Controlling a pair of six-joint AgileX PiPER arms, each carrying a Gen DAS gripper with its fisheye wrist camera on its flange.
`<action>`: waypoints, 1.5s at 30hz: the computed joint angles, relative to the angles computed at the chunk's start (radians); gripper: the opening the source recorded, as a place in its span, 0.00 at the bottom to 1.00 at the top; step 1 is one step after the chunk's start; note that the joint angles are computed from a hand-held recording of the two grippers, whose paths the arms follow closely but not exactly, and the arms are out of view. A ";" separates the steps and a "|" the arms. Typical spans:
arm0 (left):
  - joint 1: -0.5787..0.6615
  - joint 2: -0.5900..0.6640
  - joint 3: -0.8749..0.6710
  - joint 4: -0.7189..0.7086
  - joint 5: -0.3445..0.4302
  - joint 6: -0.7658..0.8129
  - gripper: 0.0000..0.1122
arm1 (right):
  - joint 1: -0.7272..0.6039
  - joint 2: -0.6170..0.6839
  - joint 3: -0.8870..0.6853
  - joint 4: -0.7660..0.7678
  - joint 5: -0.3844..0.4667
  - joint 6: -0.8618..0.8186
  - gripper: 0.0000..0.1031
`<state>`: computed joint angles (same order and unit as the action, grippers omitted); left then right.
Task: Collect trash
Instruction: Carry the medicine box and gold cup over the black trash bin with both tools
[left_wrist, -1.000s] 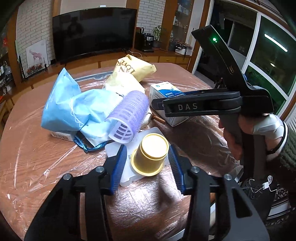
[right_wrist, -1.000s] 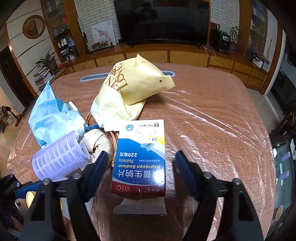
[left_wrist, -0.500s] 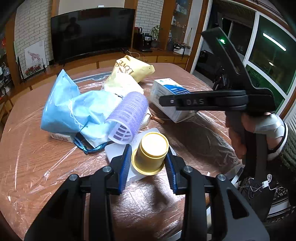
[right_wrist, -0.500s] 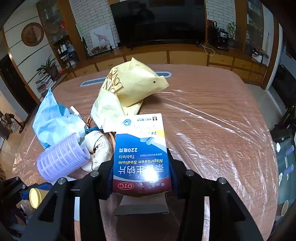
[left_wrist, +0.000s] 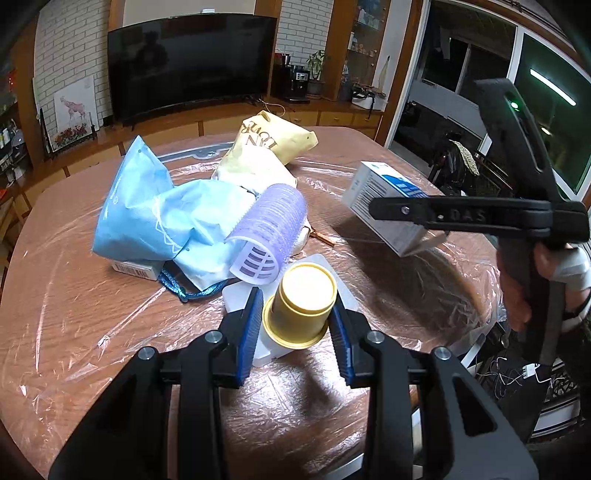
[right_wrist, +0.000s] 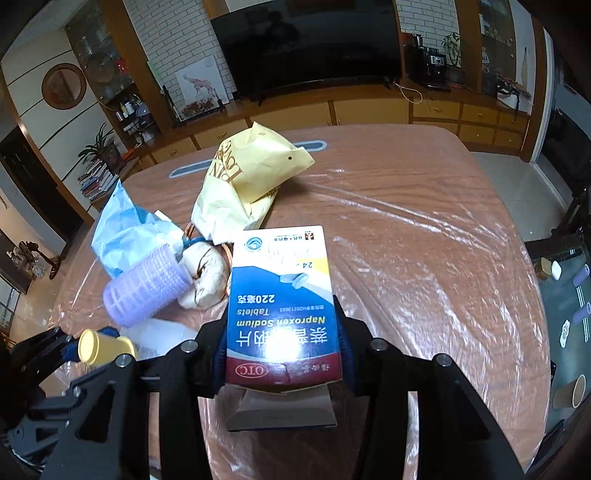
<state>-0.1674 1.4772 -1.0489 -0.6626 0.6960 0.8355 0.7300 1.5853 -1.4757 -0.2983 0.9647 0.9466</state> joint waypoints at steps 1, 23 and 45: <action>0.003 -0.001 0.000 0.001 0.002 0.001 0.33 | -0.002 -0.007 0.004 0.007 -0.001 -0.004 0.44; 0.090 -0.062 0.027 -0.026 0.071 0.032 0.33 | 0.131 -0.130 0.089 -0.002 -0.010 0.087 0.44; 0.206 -0.188 0.125 -0.018 0.143 0.071 0.33 | 0.314 -0.190 0.106 -0.049 0.028 0.180 0.44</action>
<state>0.0389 1.2887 -0.9242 -0.6805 0.8386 0.9066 1.0441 1.3955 -1.3697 -0.3470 0.9930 1.1270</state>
